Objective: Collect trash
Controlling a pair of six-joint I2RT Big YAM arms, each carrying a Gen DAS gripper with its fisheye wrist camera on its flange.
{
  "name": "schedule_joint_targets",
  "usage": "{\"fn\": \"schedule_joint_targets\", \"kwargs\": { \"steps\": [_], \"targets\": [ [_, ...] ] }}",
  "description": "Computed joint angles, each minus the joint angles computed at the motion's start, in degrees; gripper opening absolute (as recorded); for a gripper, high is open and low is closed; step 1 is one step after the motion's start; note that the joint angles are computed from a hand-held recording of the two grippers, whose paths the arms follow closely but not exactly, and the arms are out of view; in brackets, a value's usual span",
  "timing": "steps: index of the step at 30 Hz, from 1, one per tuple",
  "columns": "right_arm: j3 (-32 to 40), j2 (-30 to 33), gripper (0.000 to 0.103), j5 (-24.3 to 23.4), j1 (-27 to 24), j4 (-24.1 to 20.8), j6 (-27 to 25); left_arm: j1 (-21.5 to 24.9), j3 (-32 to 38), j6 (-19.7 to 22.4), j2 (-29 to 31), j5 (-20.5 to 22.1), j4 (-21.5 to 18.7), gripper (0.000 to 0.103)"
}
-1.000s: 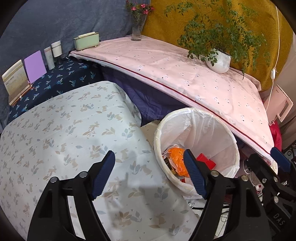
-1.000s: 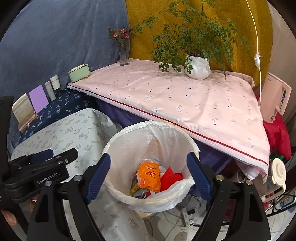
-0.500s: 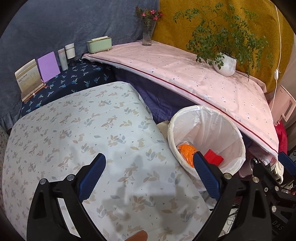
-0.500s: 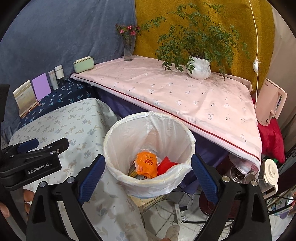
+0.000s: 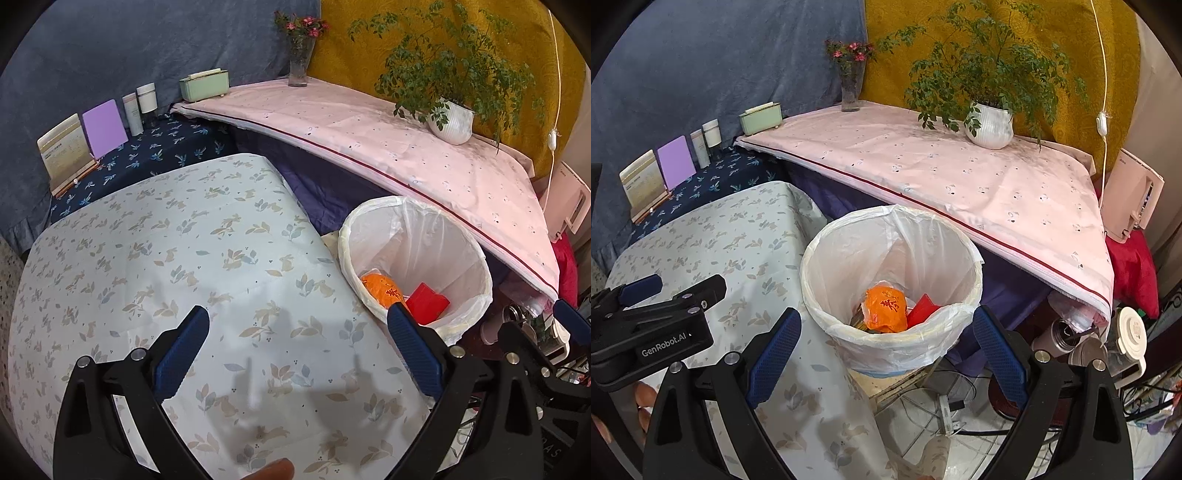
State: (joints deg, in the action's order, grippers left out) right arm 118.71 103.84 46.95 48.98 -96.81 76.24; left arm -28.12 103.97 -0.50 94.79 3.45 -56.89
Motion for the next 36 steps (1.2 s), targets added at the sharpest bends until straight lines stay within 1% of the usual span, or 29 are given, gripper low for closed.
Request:
{"fn": "schedule_joint_targets", "kwargs": {
  "steps": [3, 9, 21, 36],
  "targets": [
    [-0.7, -0.4, 0.090, -0.4, -0.1, 1.1, -1.2, 0.0, -0.5, -0.4, -0.3, -0.2, 0.1, 0.093],
    [-1.8, -1.2, 0.090, -1.0, -0.1, 1.6, -0.6, -0.3, -1.6, -0.3, -0.9, -1.1, 0.4, 0.093],
    [-3.0, -1.6, 0.090, -1.2, 0.1, 1.3, 0.1, -1.0, -2.5, -0.2, -1.5, -2.3, 0.8, 0.093],
    [-3.2, -1.7, 0.090, -1.1, 0.2, 1.2, 0.2, -1.1, -2.9, -0.2, -1.8, -2.3, 0.9, 0.093]
  ]
}}
